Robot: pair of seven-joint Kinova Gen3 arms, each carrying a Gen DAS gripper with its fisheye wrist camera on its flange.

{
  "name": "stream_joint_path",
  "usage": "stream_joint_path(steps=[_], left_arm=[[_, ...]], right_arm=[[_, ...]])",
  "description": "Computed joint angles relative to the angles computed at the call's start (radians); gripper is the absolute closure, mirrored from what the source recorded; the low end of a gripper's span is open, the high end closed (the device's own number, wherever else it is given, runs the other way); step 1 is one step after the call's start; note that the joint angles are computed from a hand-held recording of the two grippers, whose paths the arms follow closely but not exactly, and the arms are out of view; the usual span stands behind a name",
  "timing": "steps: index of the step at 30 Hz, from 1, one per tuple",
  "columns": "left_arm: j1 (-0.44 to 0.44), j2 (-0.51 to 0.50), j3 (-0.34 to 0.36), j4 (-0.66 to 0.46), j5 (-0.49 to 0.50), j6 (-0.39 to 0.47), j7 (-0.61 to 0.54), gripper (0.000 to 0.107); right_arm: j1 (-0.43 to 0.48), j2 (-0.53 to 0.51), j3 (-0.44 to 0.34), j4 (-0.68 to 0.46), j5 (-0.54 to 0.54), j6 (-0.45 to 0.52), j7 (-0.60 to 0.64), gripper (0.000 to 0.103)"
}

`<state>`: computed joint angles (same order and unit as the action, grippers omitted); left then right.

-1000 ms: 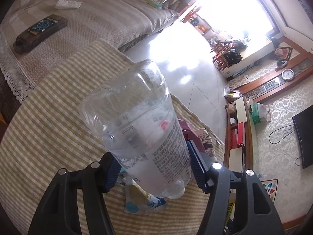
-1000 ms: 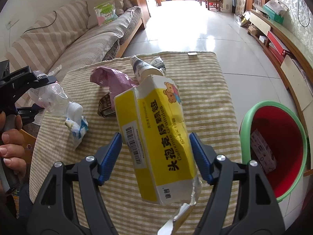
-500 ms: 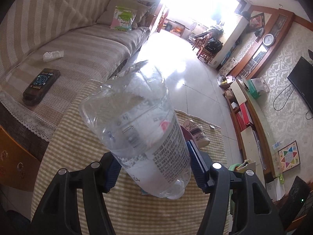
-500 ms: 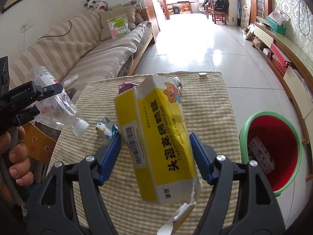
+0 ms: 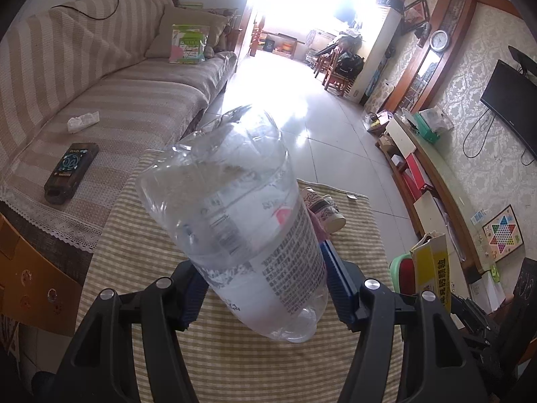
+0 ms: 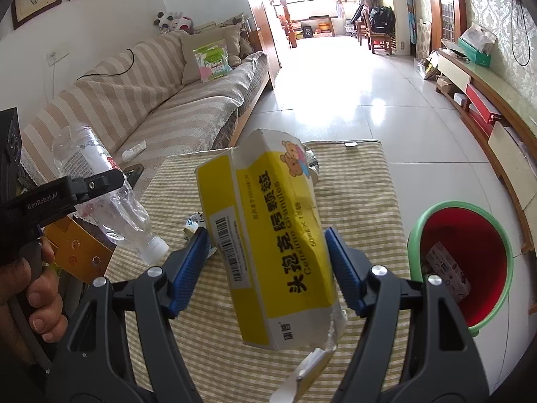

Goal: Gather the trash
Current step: 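Lift the yellow carton and plastic bottle and carry both over the bin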

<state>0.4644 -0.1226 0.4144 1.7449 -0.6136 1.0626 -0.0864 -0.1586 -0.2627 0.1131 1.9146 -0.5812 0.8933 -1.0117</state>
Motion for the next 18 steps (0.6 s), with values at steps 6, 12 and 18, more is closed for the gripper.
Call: stream_joint_path(steps=[6, 12, 18], left_arm=[[0.039, 0.058, 0.005, -0.054, -0.026, 0.015, -0.011, 0.048], [0.109, 0.135, -0.037, -0.128, -0.040, 0.004, -0.044, 0.048], [0.191, 0.237, -0.088, -0.241, -0.047, -0.018, -0.108, 0.048]], right_arm=[[0.016, 0.005, 0.034, 0.003, -0.022, 0.006, 0.024, 0.034], [0.060, 0.018, 0.075, 0.000, -0.046, 0.016, 0.062, 0.034], [0.134, 0.053, 0.132, -0.021, -0.080, 0.031, 0.116, 0.034]])
